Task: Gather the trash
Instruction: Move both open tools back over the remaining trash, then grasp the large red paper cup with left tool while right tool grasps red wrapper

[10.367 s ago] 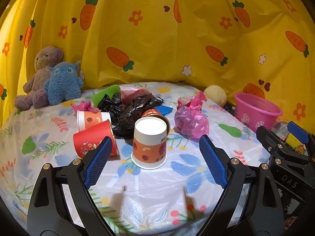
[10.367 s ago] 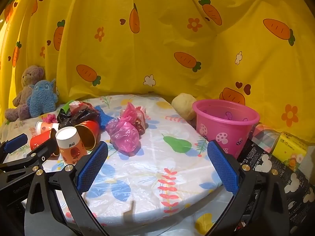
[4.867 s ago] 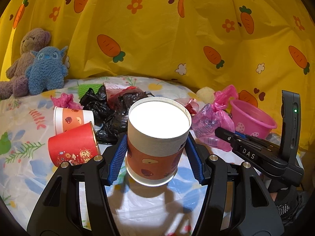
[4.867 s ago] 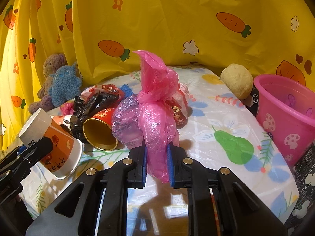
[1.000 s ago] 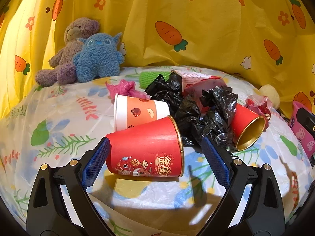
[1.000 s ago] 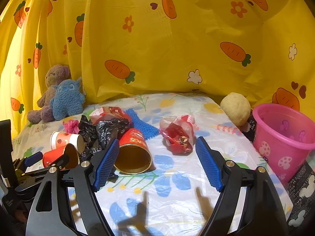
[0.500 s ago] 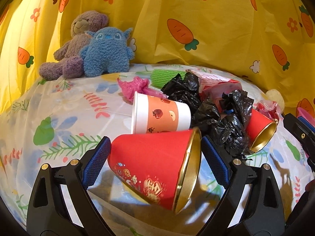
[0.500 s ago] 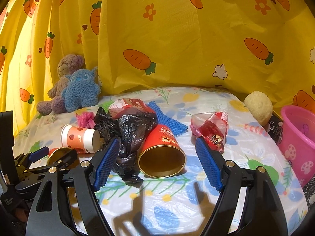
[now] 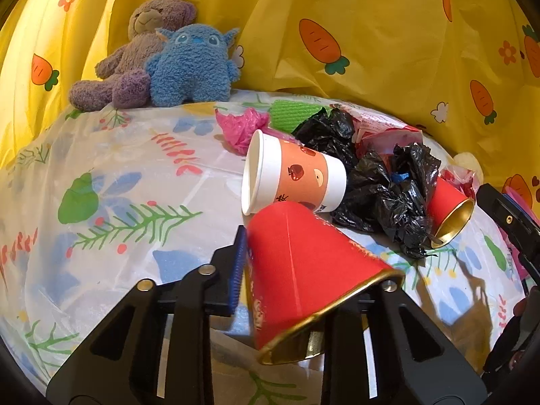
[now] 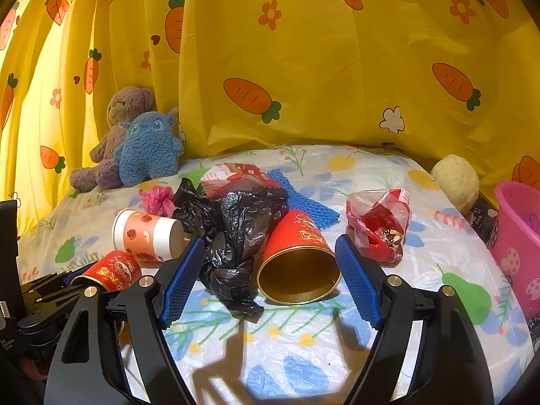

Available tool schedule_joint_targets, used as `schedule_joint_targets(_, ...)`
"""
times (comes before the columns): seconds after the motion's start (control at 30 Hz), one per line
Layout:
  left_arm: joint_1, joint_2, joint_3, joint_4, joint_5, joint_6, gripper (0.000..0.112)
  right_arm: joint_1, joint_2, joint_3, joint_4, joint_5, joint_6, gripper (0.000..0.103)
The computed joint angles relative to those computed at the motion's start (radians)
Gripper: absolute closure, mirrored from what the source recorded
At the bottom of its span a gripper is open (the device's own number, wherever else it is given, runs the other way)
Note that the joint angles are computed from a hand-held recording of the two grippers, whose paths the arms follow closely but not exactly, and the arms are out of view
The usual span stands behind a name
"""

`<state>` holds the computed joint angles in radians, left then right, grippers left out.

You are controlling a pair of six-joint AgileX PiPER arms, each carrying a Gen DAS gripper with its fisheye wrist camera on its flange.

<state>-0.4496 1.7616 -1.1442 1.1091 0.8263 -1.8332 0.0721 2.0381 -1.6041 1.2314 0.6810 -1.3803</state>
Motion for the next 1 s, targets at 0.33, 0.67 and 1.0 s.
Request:
schedule_joint_targets(0.33, -0.024, -0.071, 0.066, 0.057, -0.004, -0.063, 0.112, 0.089, 0.075, -0.170, -0.124, -0.039, 0.126, 0.034)
schedule_joint_targets(0.67, 0.001, -0.147, 0.094, 0.093, -0.018, -0.076, 0.112, 0.176, 0.353, -0.711, -0.554, 0.095, 0.585, 0.052)
schedule_joint_targets(1.0, 0.044, -0.147, 0.095, 0.109, -0.089, -0.079, 0.112, 0.189, 0.433, -0.864, -0.600, 0.171, 0.609, 0.092)
